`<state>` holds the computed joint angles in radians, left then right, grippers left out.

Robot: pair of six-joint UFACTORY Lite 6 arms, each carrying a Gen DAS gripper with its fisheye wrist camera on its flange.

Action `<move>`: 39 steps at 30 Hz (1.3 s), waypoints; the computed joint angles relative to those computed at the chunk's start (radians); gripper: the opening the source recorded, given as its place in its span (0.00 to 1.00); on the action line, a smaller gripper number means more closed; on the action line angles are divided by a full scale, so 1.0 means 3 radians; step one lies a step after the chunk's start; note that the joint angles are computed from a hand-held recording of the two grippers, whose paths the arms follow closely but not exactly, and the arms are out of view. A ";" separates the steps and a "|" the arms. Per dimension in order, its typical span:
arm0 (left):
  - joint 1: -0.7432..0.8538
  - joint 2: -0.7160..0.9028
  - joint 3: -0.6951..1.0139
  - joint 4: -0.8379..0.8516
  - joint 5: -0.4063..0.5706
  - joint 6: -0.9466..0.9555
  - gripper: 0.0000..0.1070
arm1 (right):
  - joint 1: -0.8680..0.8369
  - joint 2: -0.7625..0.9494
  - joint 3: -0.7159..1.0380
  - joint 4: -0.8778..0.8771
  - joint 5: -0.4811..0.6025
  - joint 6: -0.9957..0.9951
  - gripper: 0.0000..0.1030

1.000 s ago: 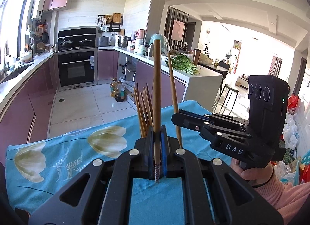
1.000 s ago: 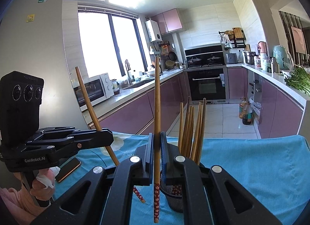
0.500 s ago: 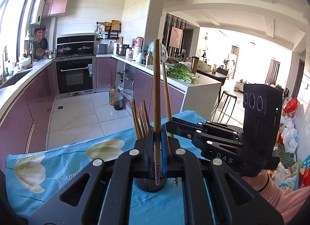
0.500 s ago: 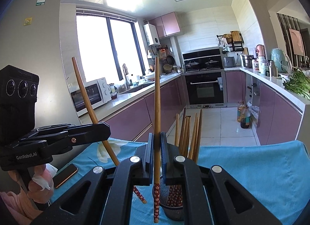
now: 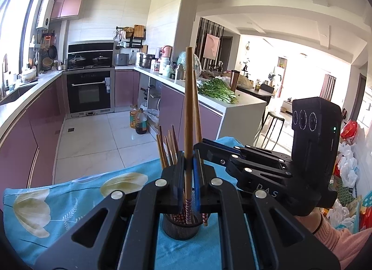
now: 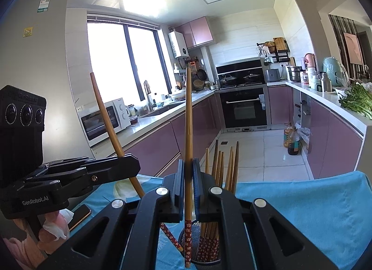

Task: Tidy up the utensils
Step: 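Lower the right tool's chopstick into the mesh cup while the left tool inserts its own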

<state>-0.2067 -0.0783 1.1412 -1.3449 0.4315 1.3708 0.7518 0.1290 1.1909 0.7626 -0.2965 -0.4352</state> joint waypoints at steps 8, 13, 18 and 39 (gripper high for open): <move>-0.0063 0.0147 0.0108 0.0105 -0.0047 -0.0134 0.07 | -0.0024 0.0139 0.0140 0.0215 0.0012 -0.0172 0.06; -0.0069 0.0265 0.0208 0.0199 -0.0046 -0.0243 0.07 | -0.0063 0.0242 0.0248 0.0255 0.0038 -0.0172 0.06; -0.0090 0.0369 0.0304 0.0281 -0.0049 -0.0354 0.07 | -0.0078 0.0294 0.0303 0.0331 0.0027 -0.0216 0.06; -0.0092 0.0578 0.0431 0.0355 -0.0027 -0.0430 0.07 | -0.0109 0.0382 0.0384 0.0580 0.0105 -0.0459 0.06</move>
